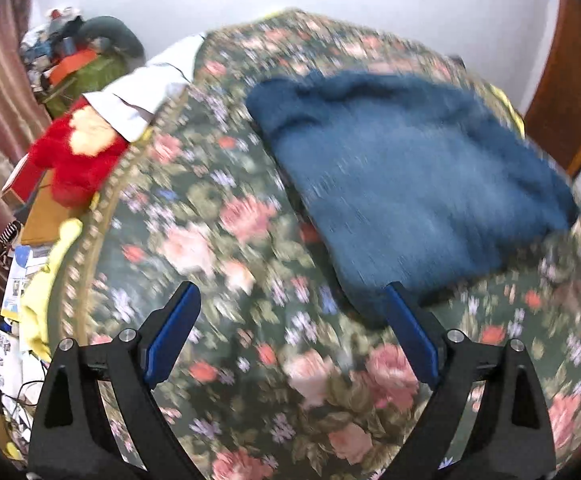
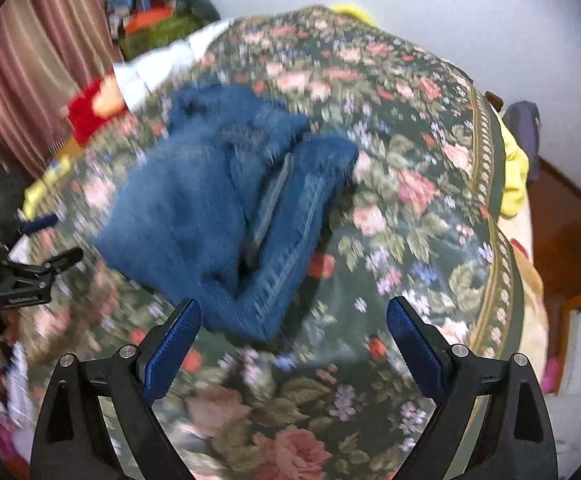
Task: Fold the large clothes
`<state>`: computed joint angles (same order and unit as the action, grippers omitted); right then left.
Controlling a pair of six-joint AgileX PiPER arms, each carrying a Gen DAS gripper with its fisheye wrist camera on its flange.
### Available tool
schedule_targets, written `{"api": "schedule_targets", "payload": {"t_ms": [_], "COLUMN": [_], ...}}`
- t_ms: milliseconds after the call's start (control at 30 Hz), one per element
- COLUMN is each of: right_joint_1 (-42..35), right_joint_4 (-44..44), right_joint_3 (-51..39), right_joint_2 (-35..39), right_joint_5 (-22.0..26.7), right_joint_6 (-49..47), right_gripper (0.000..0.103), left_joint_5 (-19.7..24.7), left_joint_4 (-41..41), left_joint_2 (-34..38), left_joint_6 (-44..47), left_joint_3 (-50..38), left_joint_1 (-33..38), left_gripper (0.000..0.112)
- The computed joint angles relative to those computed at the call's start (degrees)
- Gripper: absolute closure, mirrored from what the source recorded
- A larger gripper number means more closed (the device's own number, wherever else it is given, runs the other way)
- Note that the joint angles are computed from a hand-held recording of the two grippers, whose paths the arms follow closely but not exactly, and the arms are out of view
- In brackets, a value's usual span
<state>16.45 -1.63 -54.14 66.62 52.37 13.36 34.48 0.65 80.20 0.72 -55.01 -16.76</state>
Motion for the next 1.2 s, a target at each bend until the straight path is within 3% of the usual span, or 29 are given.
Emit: {"api": "schedule_targets", "payload": {"t_ms": [167,267,500,633,833,1033,1100,1200], "right_joint_1": [-10.3,-12.6,-14.7,-16.8,-15.4,-15.4,-15.7,-16.3], "right_joint_4": [18.8,23.0,28.2,34.9,36.9,40.8,42.5,44.4], "right_joint_3": [-4.8,-8.2,-15.7,-20.1,-27.2,-29.4,-28.6,-27.6], "right_joint_2": [4.9,11.2,26.0,32.9,41.6,45.4,45.4,44.8], "right_joint_5": [-0.5,0.8,2.7,5.1,7.0,6.6,5.5,5.0], "right_joint_6": [-11.6,-13.7,-19.4,-25.0,-26.7,-28.9,-29.9,-31.2], "right_gripper": [0.004,0.004,0.004,0.004,0.004,0.003,0.006,0.02], "left_joint_5": [3.6,8.7,17.5,19.7,20.6,26.1,24.4,22.9], "left_joint_4": [-18.3,-29.4,-44.3,-47.3,-49.2,-53.5,-52.1,-50.2], "left_joint_2": [6.6,14.4,29.7,35.4,41.9,47.9,46.1,43.5], "left_joint_6": [13.4,19.5,25.7,24.8,24.6,21.1,21.6,20.1], "left_joint_3": [-7.5,-13.4,-24.0,-29.1,-34.8,-41.2,-39.9,-39.0], "left_joint_1": [7.8,10.7,12.9,12.8,11.3,12.2,11.4,10.1], "left_gripper": [0.018,0.018,0.018,0.012,0.009,0.009,0.016,0.027]}}
